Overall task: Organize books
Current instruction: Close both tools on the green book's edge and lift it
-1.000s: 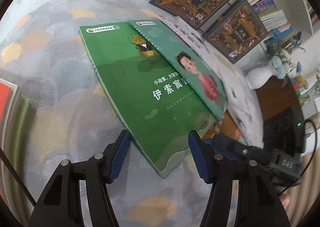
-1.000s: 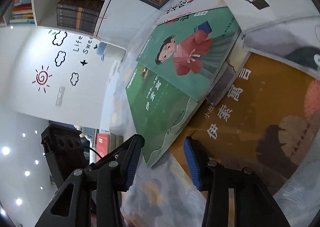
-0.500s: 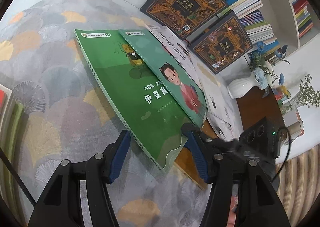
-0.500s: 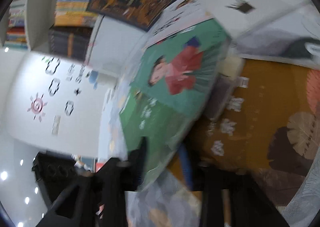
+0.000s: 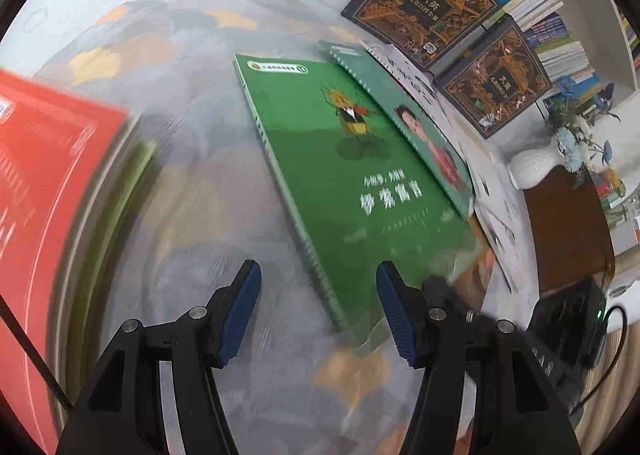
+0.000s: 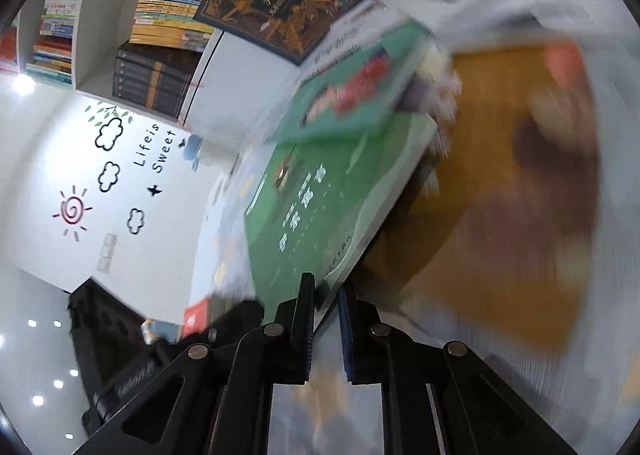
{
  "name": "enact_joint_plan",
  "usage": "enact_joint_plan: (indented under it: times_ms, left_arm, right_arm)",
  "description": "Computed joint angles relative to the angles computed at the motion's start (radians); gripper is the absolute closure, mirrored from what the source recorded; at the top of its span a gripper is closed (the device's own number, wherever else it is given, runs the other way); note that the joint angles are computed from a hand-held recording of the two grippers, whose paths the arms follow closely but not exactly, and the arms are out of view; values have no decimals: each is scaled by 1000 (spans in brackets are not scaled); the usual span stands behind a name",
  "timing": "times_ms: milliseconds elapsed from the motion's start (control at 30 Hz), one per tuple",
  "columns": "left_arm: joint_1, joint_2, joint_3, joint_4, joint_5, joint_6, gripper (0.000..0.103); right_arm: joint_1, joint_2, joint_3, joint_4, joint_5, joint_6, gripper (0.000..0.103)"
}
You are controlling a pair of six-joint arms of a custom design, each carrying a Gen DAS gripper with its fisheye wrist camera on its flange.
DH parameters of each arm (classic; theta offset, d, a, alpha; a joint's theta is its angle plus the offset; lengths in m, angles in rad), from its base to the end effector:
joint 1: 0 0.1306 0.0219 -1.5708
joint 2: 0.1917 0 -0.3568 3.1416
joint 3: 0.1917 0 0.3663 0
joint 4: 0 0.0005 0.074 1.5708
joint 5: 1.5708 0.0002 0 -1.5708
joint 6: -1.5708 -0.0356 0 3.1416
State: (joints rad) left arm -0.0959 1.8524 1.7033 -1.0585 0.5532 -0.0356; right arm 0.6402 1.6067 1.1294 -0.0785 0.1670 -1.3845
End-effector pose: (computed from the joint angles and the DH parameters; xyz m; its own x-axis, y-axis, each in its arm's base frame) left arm 0.5791 -0.0750 0.2962 -0.9204 0.1190 -0.3725 0.3002 0.8253 -0.4782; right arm 0.4211 0.3057 0.2522 -0.5459 0.8017 -0.2435 0.3277 0.4718 0.8185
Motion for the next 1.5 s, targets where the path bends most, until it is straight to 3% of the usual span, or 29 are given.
enact_joint_plan:
  times_ms: [100, 233, 300, 333, 400, 433, 467, 500, 667, 800, 867, 1000, 1133, 1267, 1400, 1500]
  left_arm:
    - [8, -75, -97, 17, -28, -63, 46]
    - [20, -161, -212, 16, -26, -151, 46]
    - [29, -187, -252, 33, -4, -169, 46]
    - [30, -189, -255, 37, 0, -170, 46]
    - [27, -179, -244, 39, 3, -165, 46]
    - [24, -172, -236, 41, 1, -159, 46]
    - [19, -164, -226, 41, -5, -153, 46]
    - [15, -158, -218, 43, -9, -149, 46]
    - [-15, -117, -163, 42, -29, -138, 46]
    - [-34, -87, -125, 46, -56, -126, 45]
    - [-41, -77, -108, 34, -71, -134, 45]
    - [-47, -83, -116, 39, -95, -179, 44]
    - [-36, -121, -162, 24, -78, -234, 44]
    - [-3, -207, -264, -52, -27, -347, 44]
    - [73, -282, -352, -223, 57, -544, 44]
    - [102, -293, -361, -297, 66, -630, 44]
  right_arm:
    - [85, -48, -71, 33, 71, -62, 97]
    - [206, -108, -113, 3, 150, -89, 97]
    - [227, -136, -100, -70, 161, -29, 97]
    - [228, -149, -77, -143, 191, 10, 95]
    - [203, -161, -11, -332, 256, 78, 85]
    - [184, -168, -3, -362, 264, 101, 73]
    - [145, -175, 1, -376, 258, 128, 64]
    - [110, -175, 6, -384, 233, 150, 62]
    - [-68, -71, 125, -464, 38, 296, 62]
    - [-110, -5, 181, -461, -3, 395, 61]
    - [-106, 2, 190, -465, -8, 429, 60]
    - [-83, 17, 237, -564, 10, 481, 60]
    - [-23, -22, 207, -624, 33, 440, 60]
    - [83, -64, 167, -717, 53, 387, 58]
    - [201, -173, 41, -687, 23, 306, 58]
    - [213, -264, -82, -549, -80, 267, 59]
